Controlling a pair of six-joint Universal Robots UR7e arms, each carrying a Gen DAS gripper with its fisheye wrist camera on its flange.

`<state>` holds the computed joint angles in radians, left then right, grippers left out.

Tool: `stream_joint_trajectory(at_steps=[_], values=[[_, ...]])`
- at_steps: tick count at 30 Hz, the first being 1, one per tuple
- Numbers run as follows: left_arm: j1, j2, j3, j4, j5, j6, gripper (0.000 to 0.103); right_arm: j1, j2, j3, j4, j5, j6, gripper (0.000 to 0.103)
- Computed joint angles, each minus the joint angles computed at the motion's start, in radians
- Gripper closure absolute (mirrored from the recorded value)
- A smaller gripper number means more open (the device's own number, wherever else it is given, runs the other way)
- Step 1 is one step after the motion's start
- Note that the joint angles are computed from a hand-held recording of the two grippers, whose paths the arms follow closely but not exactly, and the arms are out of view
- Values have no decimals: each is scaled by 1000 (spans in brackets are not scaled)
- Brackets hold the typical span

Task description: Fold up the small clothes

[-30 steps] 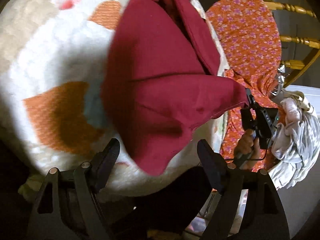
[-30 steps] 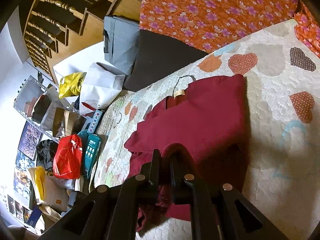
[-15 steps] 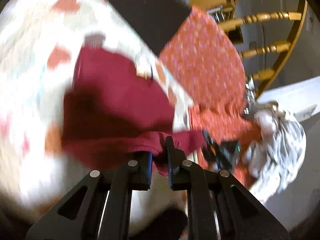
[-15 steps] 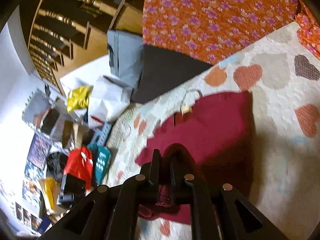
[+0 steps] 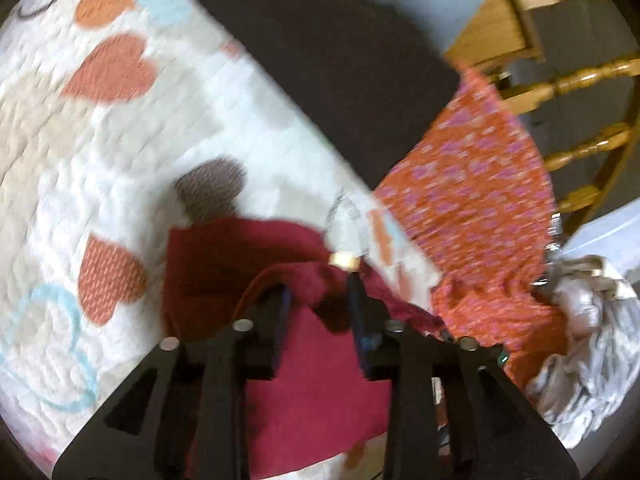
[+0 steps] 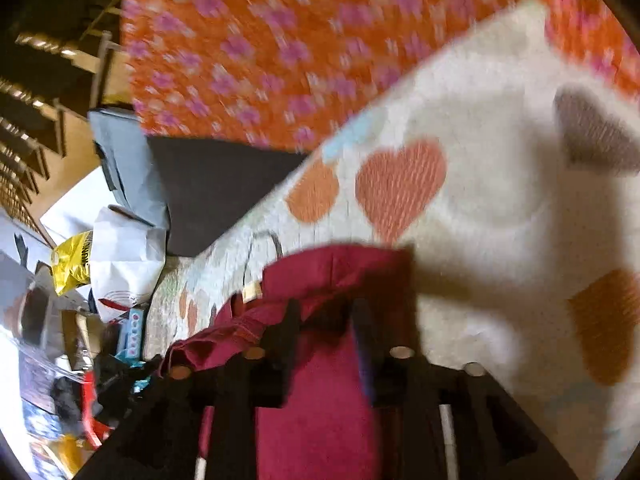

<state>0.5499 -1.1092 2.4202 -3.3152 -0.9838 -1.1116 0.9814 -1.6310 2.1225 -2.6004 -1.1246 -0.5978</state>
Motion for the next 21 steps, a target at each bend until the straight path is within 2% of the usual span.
stream_joint_trajectory(at_steps=[1, 2, 3, 4, 5, 7, 9, 14, 16, 18, 21], values=[[-13, -10, 27, -38, 18, 8, 50, -18, -25, 17, -13, 41, -7, 63], [-35, -8, 33, -45, 69, 5, 28, -27, -41, 24, -2, 70, -20, 63], [-67, -5, 40, -40, 144, -4, 21, -27, -58, 30, 35, 86, -57, 63], [-81, 2, 42, -43, 184, -3, 18, -8, -67, 38, 57, 60, -102, 63], [-81, 17, 33, -57, 187, 6, 18, 14, -78, 55, 50, 17, -145, 63], [-59, 32, 21, -79, 149, 25, 18, 96, -65, 105, -58, -115, -215, 63], [-38, 55, -1, -63, 124, 34, 18, 167, -15, 137, -179, -213, -253, 64], [34, 108, -70, 91, 65, 20, 18, 263, 138, 120, -392, -328, -175, 66], [69, 123, -94, 174, 38, -8, 18, 296, 204, 88, -472, -405, -128, 66], [94, 141, -105, 193, 24, -16, 18, 315, 262, 44, -485, -482, -91, 67], [103, 161, -125, 239, 45, -16, 18, 314, 304, 15, -493, -516, -84, 71]])
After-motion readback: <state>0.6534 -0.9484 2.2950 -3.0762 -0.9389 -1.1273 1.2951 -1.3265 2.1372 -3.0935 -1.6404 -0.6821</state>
